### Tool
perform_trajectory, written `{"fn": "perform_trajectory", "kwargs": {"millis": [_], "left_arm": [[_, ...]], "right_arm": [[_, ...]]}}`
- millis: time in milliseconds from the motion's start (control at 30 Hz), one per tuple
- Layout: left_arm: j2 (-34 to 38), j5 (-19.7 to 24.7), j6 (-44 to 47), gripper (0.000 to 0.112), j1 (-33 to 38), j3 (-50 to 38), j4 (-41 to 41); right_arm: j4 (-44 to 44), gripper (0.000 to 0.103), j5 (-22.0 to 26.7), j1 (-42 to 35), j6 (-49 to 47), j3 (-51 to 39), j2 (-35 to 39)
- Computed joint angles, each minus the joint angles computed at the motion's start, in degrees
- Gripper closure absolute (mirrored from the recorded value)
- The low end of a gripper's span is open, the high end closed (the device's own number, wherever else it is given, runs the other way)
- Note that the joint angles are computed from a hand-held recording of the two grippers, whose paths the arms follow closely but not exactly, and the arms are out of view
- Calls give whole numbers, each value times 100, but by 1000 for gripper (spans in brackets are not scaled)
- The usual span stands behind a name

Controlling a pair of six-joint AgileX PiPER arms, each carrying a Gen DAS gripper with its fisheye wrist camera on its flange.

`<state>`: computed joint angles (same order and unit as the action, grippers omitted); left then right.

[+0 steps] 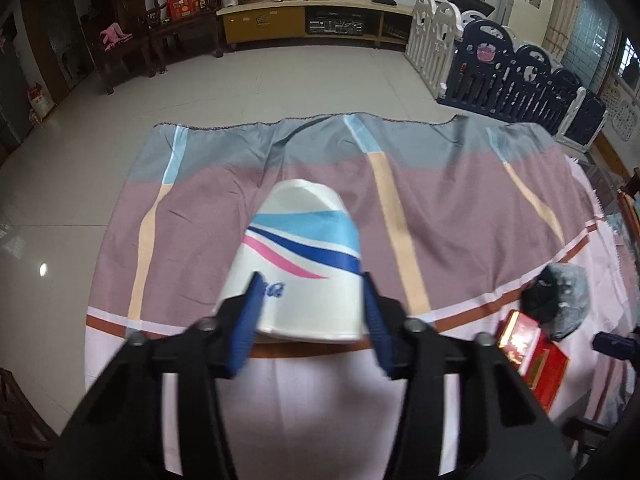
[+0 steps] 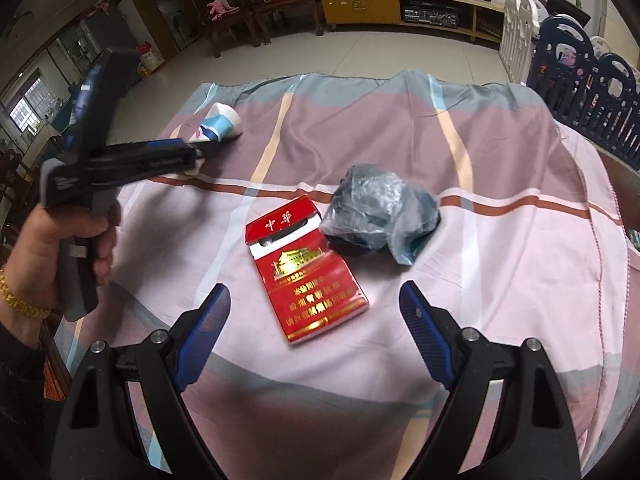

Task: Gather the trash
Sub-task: 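Grasp the white-and-blue cup with the left tool while the right tool grasps the red cigarette pack, then carry the cup and red pack to the wastebasket and open both tools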

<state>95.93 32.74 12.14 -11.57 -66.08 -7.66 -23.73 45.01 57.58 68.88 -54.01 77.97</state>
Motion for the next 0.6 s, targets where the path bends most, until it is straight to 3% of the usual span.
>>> {"fn": "perform_trajectory", "kwargs": {"millis": [133,333,367,433,533,600], "left_arm": [[-450,262,89,85,-26,150,104],[-1000,962,1394,92,944,340,-1316],[-1095,1092,1580,93,1072,370,-1480],[-1367,1204,1841,93,1235,484,-1694],[-1924,1662,2310,94,1682,591,-2283],[-2285,1870,2442,94,1873,654,-2395]], "right_arm": [[108,19,-190,-152,-414,-166,352],[386,19,-244,-253,-1021,-482,895],[416,21,-233,-261,-1081,-517,974],[641,44,-170,-325,-1330,-577,1101],[1192,45,-248,-467,-1712,-515,925],[1036,45,-164,-333,-1571,-532,743]]}}
